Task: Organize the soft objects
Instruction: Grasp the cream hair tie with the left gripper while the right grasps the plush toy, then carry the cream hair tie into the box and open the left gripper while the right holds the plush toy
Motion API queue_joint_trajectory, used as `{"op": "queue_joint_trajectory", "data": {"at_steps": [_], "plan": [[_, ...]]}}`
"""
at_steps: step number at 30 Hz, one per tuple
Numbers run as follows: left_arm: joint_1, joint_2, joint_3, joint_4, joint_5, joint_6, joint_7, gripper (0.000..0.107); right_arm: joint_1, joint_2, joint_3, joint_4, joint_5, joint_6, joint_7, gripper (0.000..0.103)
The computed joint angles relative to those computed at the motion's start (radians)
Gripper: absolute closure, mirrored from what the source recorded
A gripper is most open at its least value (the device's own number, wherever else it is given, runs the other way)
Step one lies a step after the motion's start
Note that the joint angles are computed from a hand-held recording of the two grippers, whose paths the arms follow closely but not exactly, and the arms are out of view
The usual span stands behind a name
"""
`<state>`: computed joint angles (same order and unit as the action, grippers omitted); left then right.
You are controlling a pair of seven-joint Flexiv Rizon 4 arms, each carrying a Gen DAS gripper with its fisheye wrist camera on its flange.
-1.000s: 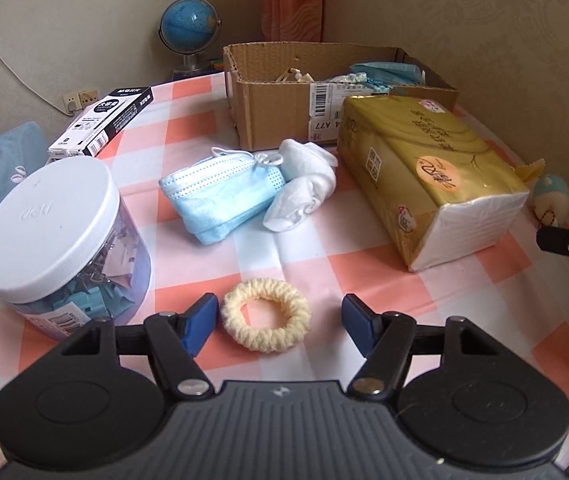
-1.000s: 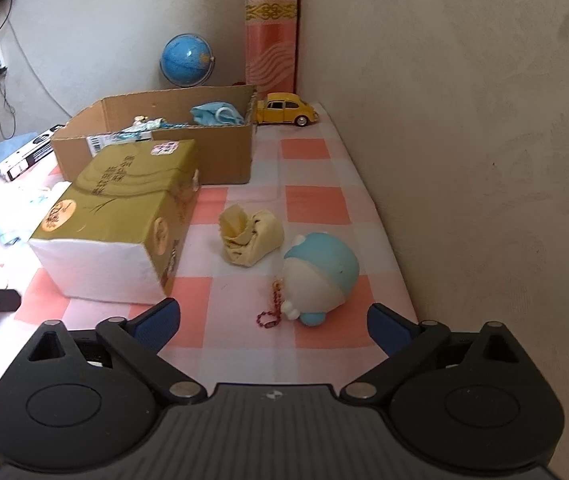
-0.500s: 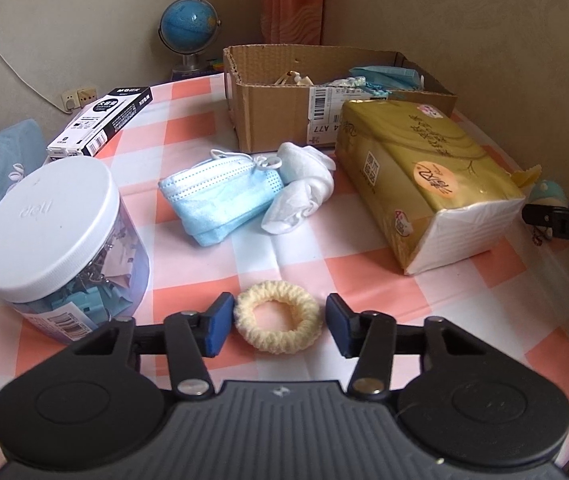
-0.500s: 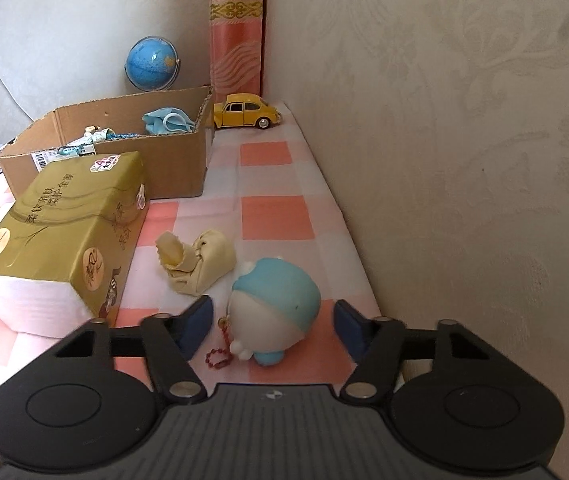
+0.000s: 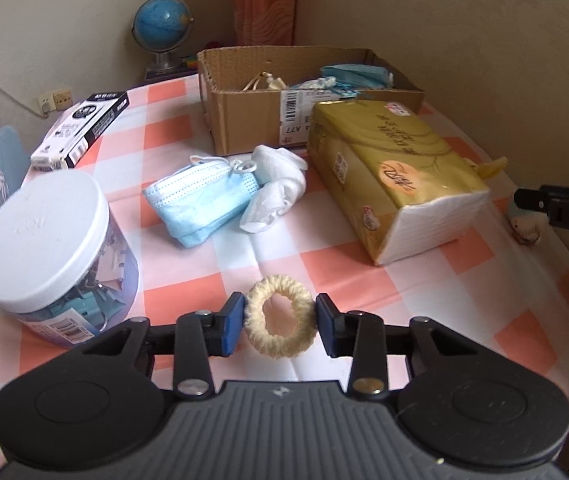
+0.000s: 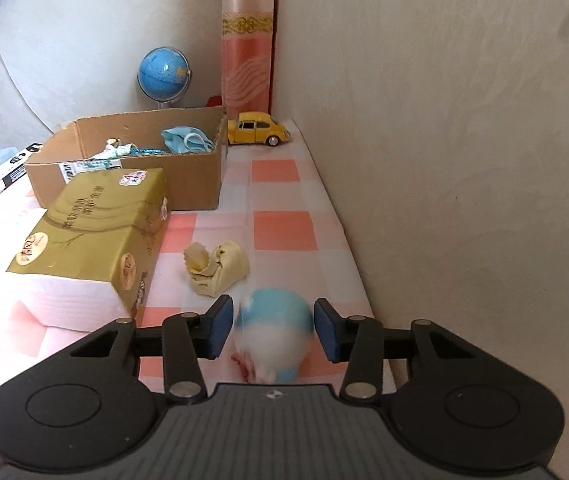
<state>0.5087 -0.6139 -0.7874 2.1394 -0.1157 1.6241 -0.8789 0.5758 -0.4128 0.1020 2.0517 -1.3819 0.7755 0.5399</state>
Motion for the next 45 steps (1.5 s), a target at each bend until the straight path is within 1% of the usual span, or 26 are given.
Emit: {"op": "queue_joint_trajectory", "data": {"at_steps": [3, 6, 8, 9, 11, 13, 15, 16, 17, 18, 20, 23, 27, 31, 34, 38, 41, 42, 45], "plan": [[0.040, 0.008, -0.043, 0.016, 0.008, 0.000, 0.011, 0.069, 0.004, 0.012, 0.005, 0.007, -0.001, -0.009, 0.000, 0.057], [0.064, 0.012, -0.067, 0.030, 0.023, 0.014, 0.013, 0.069, 0.005, 0.020, 0.012, 0.016, 0.006, -0.011, 0.004, 0.049], [0.075, 0.010, -0.077, 0.034, 0.029, 0.012, 0.006, 0.069, 0.011, 0.020, 0.015, 0.021, 0.008, -0.023, 0.001, 0.037], [0.076, 0.011, -0.078, 0.035, 0.031, 0.011, 0.002, 0.069, 0.015, 0.019, 0.016, 0.023, 0.010, -0.033, 0.004, 0.035], [0.078, 0.010, -0.079, 0.037, 0.037, 0.010, -0.002, 0.069, 0.009, 0.013, 0.014, 0.025, 0.001, -0.016, 0.012, 0.035], [0.081, 0.010, -0.082, 0.038, 0.038, 0.004, -0.005, 0.069, 0.002, 0.001, 0.009, 0.021, 0.006, -0.008, 0.017, 0.035], [0.086, 0.011, -0.088, 0.038, 0.038, -0.003, -0.005, 0.069, -0.010, -0.011, 0.004, 0.014, 0.007, 0.024, 0.014, 0.035], [0.087, 0.013, -0.088, 0.038, 0.038, -0.005, -0.003, 0.069, -0.013, -0.016, 0.002, 0.011, 0.010, 0.038, 0.007, 0.040], [0.087, 0.016, -0.088, 0.037, 0.037, -0.008, -0.002, 0.069, -0.014, -0.019, 0.001, 0.008, 0.016, 0.045, -0.001, 0.052], [0.089, 0.019, -0.090, 0.035, 0.034, -0.013, 0.001, 0.069, -0.012, -0.022, 0.002, 0.003, 0.030, 0.045, -0.017, 0.053], [0.094, 0.024, -0.097, 0.033, 0.028, -0.023, 0.008, 0.069, -0.002, -0.021, 0.000, -0.001, 0.044, 0.033, -0.034, 0.054], [0.110, 0.032, -0.117, 0.032, 0.018, -0.038, 0.028, 0.069, 0.001, -0.006, -0.001, 0.006, 0.038, 0.044, -0.033, 0.054], [0.142, 0.044, -0.164, 0.022, -0.015, -0.092, 0.070, 0.069, 0.006, 0.019, 0.004, 0.010, 0.022, 0.035, -0.045, 0.054], [0.128, 0.049, -0.181, -0.020, -0.056, -0.114, 0.120, 0.069, -0.001, 0.042, 0.009, 0.012, -0.022, 0.054, -0.035, 0.054], [0.085, 0.042, -0.170, -0.079, -0.094, -0.142, 0.157, 0.069, -0.013, 0.056, 0.011, 0.012, -0.072, 0.081, -0.007, 0.054], [-0.036, 0.019, -0.094, -0.199, -0.141, -0.177, 0.188, 0.069, -0.020, 0.061, 0.016, 0.002, -0.105, 0.086, -0.009, 0.054], [-0.163, -0.011, 0.007, -0.322, -0.163, -0.219, 0.196, 0.069, -0.026, 0.060, 0.017, -0.004, -0.118, 0.090, -0.016, 0.054], [-0.208, -0.022, 0.047, -0.371, -0.168, -0.248, 0.194, 0.069, -0.029, 0.061, 0.017, -0.004, -0.124, 0.094, -0.014, 0.054], [-0.358, -0.070, 0.193, -0.534, -0.174, -0.334, 0.153, 0.069, -0.037, 0.063, 0.017, -0.004, -0.139, 0.102, -0.005, 0.054]]}}
